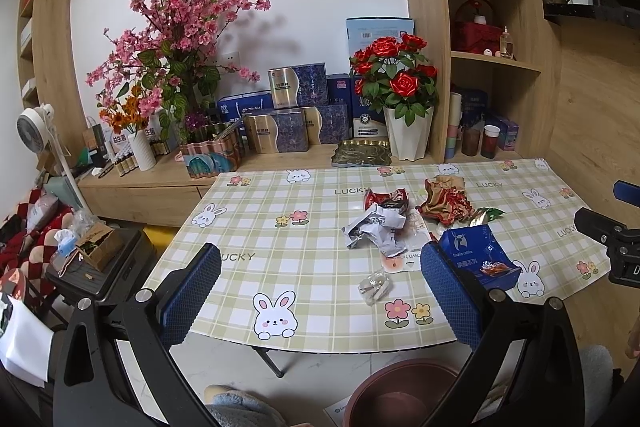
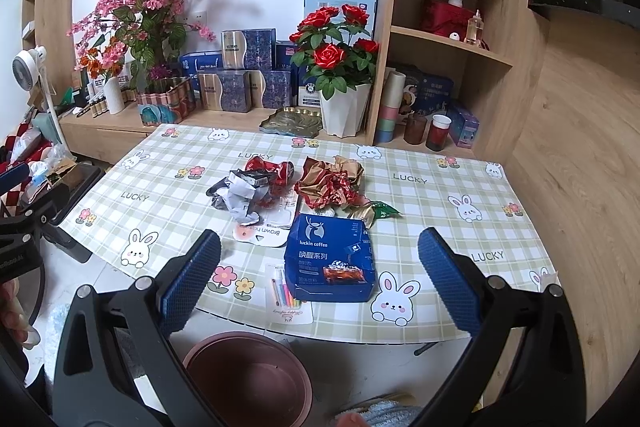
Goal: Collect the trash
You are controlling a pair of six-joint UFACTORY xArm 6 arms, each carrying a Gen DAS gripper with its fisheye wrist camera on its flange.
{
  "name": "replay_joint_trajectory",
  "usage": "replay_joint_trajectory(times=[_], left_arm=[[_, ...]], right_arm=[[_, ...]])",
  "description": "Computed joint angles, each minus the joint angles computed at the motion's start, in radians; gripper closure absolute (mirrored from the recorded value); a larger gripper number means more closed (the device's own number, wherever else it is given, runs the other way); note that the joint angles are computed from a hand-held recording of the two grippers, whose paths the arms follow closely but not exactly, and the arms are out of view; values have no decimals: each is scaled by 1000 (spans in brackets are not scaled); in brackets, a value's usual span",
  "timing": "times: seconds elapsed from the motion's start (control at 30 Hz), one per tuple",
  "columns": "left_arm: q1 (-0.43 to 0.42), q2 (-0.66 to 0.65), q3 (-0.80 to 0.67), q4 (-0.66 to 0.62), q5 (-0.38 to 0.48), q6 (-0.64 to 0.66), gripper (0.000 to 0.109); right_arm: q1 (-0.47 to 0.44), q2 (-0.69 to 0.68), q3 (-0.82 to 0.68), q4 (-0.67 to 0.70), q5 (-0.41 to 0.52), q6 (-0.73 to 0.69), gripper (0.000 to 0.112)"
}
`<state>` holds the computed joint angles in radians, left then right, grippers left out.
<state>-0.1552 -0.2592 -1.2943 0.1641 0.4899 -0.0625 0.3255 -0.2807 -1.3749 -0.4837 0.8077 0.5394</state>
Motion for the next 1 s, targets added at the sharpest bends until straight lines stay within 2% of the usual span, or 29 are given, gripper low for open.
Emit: replay_joint_trajectory(times=[1.0], left_arm=[[-5,6,-5,-20,9,4,10]], right_arm=[[-1,-1,6,-3,-7,3,15]])
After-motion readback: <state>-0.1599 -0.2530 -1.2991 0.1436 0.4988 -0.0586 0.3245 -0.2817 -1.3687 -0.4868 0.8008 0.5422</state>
